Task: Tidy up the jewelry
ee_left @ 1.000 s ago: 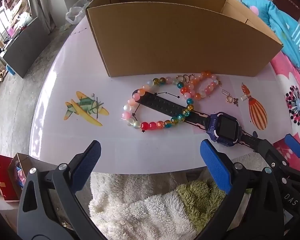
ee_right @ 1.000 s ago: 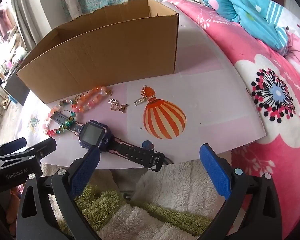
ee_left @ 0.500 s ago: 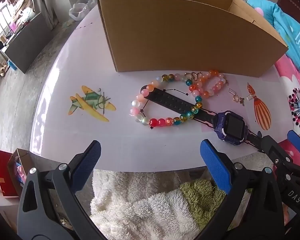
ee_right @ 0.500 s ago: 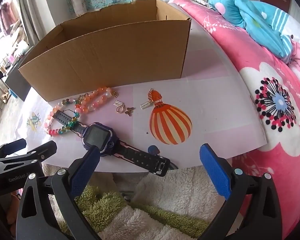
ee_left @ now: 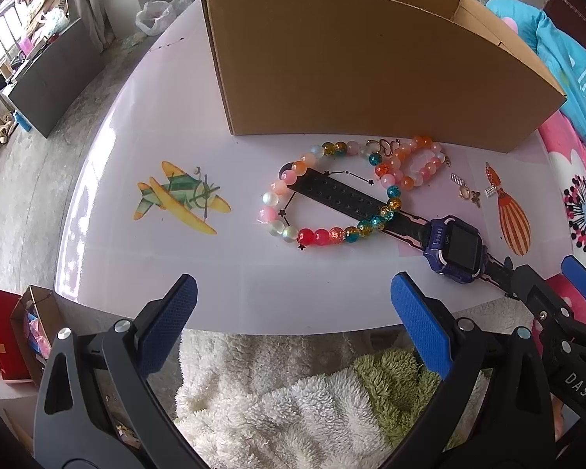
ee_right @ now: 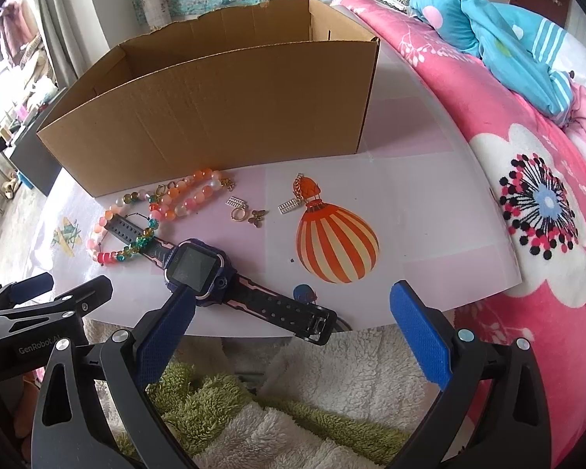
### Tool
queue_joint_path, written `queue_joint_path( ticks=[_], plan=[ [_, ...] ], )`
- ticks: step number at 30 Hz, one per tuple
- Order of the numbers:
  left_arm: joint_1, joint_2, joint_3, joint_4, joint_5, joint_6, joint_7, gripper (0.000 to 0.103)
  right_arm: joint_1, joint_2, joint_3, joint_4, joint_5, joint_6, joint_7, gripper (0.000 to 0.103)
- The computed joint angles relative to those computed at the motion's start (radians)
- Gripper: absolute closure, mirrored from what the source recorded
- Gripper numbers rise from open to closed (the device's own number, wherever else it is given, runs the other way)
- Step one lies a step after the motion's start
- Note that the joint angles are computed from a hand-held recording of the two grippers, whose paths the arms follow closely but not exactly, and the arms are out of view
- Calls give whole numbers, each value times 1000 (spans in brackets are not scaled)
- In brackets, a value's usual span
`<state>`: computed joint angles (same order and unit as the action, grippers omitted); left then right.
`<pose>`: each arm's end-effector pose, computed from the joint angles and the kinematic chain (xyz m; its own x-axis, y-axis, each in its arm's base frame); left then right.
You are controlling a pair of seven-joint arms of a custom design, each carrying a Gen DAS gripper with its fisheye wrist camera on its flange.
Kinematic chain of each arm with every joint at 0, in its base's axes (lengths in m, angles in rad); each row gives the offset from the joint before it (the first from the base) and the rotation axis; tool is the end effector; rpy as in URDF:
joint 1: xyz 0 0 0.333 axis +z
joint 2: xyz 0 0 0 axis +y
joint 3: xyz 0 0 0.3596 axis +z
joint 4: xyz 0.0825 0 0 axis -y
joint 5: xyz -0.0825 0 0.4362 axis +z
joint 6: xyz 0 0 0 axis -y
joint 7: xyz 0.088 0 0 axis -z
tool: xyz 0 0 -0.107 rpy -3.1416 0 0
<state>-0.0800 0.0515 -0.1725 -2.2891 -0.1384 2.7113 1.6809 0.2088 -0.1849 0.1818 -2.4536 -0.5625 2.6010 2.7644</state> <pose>0.5746 -0.1427 0.3758 -0.2552 -0.9645 0.0682 -0.9060 0.2139 -0.3653 0.4750 0.2083 0.4077 -0.3449 -0.9381 -0.0322 -0.8173 0.3170 -0.4811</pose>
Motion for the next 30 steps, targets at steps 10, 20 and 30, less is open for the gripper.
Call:
queue_joint_path(
  ticks=[10, 20, 30],
  plan=[
    [0, 8, -2, 9, 7, -5, -8, 7, -2, 0, -1, -1, 12, 4, -19, 6],
    [-1, 8, -4, 5, 14, -1, -17, 7, -2, -1, -3, -1, 16, 4, -25, 6],
    [-1, 9, -5, 6, 11, -3, -16, 7, -1, 0, -2, 1, 12, 3, -23, 6]
  ],
)
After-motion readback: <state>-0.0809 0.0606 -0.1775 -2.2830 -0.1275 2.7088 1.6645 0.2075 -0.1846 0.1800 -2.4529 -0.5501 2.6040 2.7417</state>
